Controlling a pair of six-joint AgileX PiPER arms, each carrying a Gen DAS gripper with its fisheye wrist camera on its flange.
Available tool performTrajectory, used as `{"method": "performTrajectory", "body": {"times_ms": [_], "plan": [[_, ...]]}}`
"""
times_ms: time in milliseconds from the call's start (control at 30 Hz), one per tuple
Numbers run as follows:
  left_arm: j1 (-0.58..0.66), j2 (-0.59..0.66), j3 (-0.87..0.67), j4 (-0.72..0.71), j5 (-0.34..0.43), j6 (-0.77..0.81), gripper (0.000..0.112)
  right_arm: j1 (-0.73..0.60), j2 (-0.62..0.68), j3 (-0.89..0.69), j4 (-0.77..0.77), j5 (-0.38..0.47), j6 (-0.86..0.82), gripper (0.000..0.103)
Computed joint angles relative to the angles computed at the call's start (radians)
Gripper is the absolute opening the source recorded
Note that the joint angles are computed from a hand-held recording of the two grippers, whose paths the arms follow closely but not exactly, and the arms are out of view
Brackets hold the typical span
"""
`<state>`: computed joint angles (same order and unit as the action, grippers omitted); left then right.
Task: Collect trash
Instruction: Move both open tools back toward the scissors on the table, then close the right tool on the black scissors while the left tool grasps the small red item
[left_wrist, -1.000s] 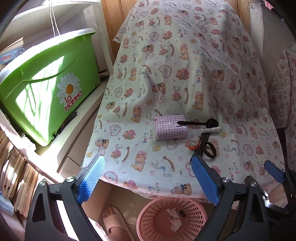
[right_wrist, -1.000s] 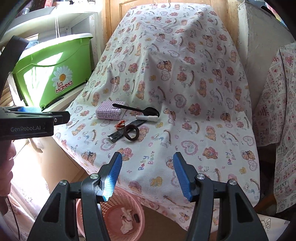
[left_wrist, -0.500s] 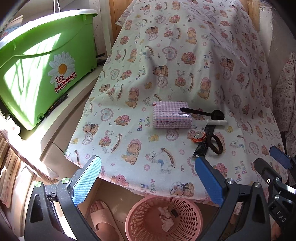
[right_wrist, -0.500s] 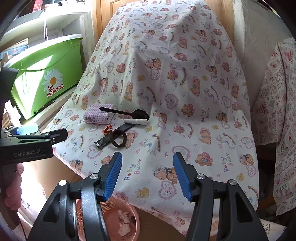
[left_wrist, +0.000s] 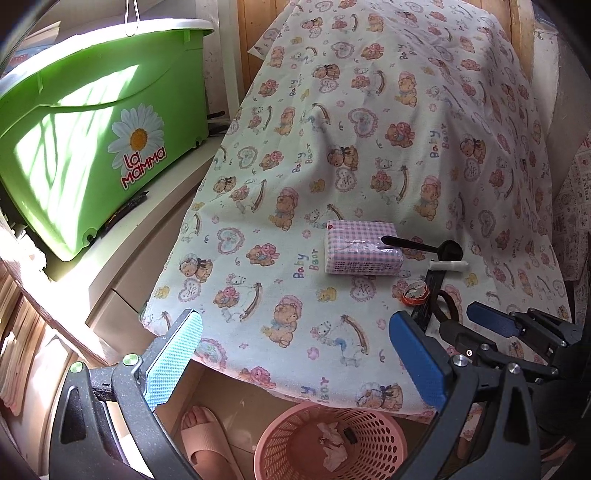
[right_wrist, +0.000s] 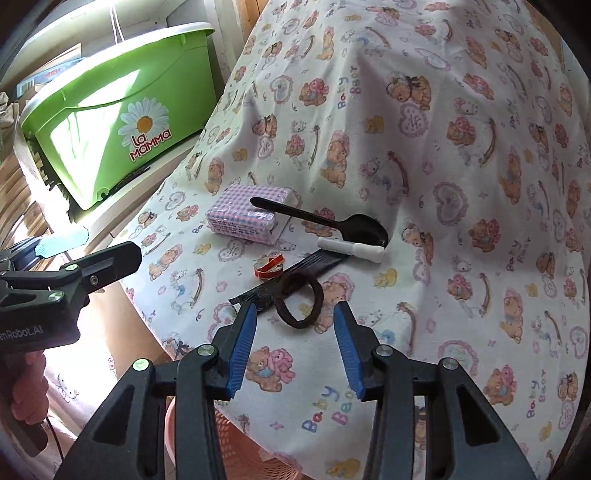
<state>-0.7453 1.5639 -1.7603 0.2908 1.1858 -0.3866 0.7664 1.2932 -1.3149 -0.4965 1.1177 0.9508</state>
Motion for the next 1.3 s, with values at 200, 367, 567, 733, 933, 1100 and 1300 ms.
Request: {"method": "performTrajectory", "body": {"times_ms": [200, 367, 567, 733, 933, 1100, 1300], "plan": [[0.012, 0.020, -0.016, -0.030, 0.017, 0.009, 0.099, -0.023, 0.027, 0.006, -0.014, -0.015, 0.045, 0.032], [0.000, 0.025, -0.010, -0.025, 0.009, 0.004, 0.098, -0.039, 0.028, 0.006, -0.004, -0.024, 0.032, 0.016], [-0.024, 0.054, -0.012, -0.008, -0.004, -0.020, 0.097, -0.052, -0.033, 0.034, 0.006, -0.047, 0.078, 0.006], [-0.032, 0.114, -0.075, -0.096, -0.041, 0.047, 0.077, -0.058, -0.091, 0.020, -0.007, -0.013, 0.085, 0.006], [-0.029, 0.178, -0.142, -0.209, -0.064, 0.092, 0.052, -0.094, -0.127, 0.019, -0.001, 0.031, 0.094, 0.006], [0.003, 0.223, -0.188, -0.324, -0.057, 0.105, 0.042, -0.086, -0.127, 0.015, -0.026, 0.062, 0.113, 0.006], [-0.025, 0.264, -0.234, -0.303, -0.022, 0.091, 0.042, -0.069, -0.122, 0.004, -0.048, 0.080, 0.112, 0.006]]}}
